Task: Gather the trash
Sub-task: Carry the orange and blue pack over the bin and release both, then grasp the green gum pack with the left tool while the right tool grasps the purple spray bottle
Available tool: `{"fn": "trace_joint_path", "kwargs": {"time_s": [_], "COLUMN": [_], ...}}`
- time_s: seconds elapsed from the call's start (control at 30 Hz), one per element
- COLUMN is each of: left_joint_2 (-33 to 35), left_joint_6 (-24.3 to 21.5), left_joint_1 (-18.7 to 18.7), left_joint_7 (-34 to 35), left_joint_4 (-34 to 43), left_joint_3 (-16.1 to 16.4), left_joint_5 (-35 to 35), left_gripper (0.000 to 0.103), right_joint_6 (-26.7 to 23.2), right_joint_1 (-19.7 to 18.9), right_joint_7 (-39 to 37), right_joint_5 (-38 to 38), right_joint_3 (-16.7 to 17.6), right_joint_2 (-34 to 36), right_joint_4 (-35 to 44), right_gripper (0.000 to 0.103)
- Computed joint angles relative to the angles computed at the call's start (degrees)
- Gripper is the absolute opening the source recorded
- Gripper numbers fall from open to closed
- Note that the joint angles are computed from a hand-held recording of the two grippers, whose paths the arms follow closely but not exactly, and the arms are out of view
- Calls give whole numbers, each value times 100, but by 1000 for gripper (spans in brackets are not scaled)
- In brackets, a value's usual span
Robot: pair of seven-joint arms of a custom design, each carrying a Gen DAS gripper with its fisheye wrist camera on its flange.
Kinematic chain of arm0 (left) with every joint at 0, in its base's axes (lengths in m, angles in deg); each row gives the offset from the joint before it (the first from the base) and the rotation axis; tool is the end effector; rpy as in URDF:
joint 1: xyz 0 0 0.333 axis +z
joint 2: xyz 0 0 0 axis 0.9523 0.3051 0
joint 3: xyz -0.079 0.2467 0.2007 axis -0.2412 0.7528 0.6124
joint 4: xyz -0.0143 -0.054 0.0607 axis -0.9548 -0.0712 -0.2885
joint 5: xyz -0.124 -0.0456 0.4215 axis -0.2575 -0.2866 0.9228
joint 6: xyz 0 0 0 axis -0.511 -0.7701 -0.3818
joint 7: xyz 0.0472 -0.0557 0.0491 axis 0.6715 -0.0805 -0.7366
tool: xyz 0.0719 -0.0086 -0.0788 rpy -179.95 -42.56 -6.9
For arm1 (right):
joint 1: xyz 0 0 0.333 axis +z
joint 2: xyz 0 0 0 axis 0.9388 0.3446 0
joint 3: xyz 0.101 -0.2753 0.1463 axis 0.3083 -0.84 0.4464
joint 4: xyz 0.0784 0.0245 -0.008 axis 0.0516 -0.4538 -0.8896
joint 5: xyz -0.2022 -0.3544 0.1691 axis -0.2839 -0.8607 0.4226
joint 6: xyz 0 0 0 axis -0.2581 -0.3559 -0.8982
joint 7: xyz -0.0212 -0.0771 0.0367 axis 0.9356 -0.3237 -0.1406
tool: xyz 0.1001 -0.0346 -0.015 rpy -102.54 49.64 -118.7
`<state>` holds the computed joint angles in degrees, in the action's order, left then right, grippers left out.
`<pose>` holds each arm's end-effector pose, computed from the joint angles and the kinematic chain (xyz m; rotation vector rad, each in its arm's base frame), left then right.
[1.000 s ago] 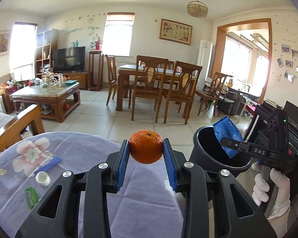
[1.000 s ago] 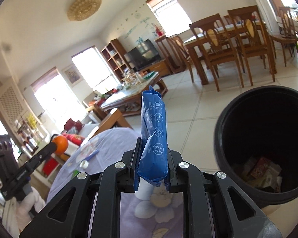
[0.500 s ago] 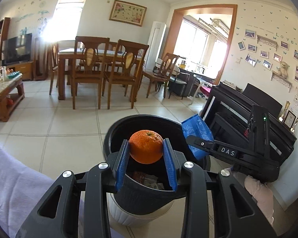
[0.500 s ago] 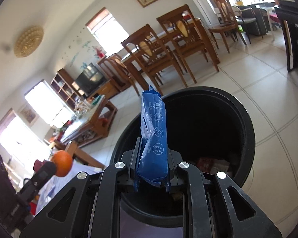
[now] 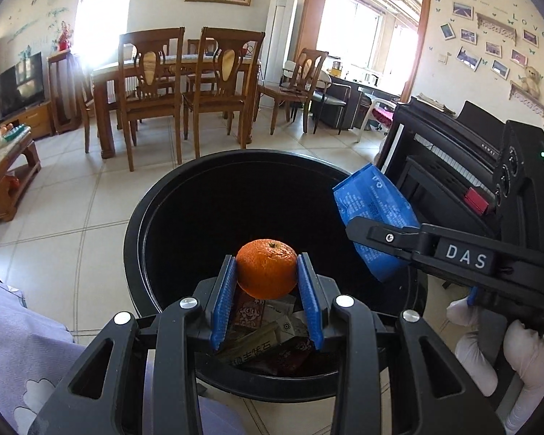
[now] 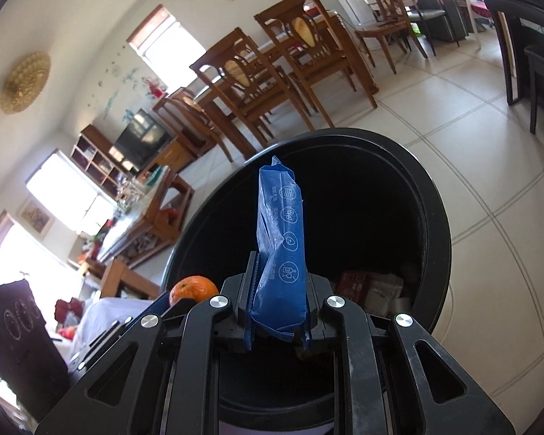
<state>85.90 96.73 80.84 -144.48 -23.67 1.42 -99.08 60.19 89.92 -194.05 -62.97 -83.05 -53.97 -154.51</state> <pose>0.7549 -0.1286 0.3305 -0.5620 2.7411 -1.3237 0.5833 0.2395 0.3445 -0.5175 2.2307 -0.6359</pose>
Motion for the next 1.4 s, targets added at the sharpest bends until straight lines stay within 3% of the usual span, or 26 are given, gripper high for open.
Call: {"fn": "trace_joint_path", "kwargs": {"time_s": [0.3, 0.5, 0.83, 1.0, 1.13, 1.17, 1.2, 1.3, 1.4], "left_joint_2": [-299, -516, -842, -973, -1035, -1035, -1027, -1033, -908], "left_joint_6": [309, 559, 586, 499, 386, 323, 319, 398, 507], "left_joint_1": [-20, -9, 4, 30, 124, 181, 221, 441, 621], "left_joint_7": [451, 949, 1592, 1646, 1459, 1391, 1318, 1322, 1158], "left_joint_4": [-418, -695, -1032, -1097, -1037, -990, -932, -850, -622], "left_joint_3": [-28, -62, 74, 200, 361, 410, 452, 546, 698], "left_joint_5": [-104, -420, -973, -1150, -1258, -1288, -1327, -1642, -1718], "left_gripper": [35, 35, 36, 36, 37, 40, 50, 74, 86], "right_joint_6": [33, -128, -263, -435, -610, -634, -629, -516, -312], "right_joint_1": [-20, 53, 113, 173, 252, 279, 305, 405, 533], "right_joint_7": [12, 97, 461, 635, 314, 160, -18, -771, -1794], "right_joint_5": [91, 97, -256, -510, -534, -511, -486, -292, 152], "right_joint_3": [-26, 6, 25, 78, 133, 142, 144, 132, 81], "right_joint_2": [48, 34, 14, 34, 160, 224, 293, 641, 1123], "right_joint_4": [33, 34, -16, 20, 231, 327, 433, 919, 1582], "right_gripper": [19, 38, 38, 38, 38, 38, 39, 51, 52]}}
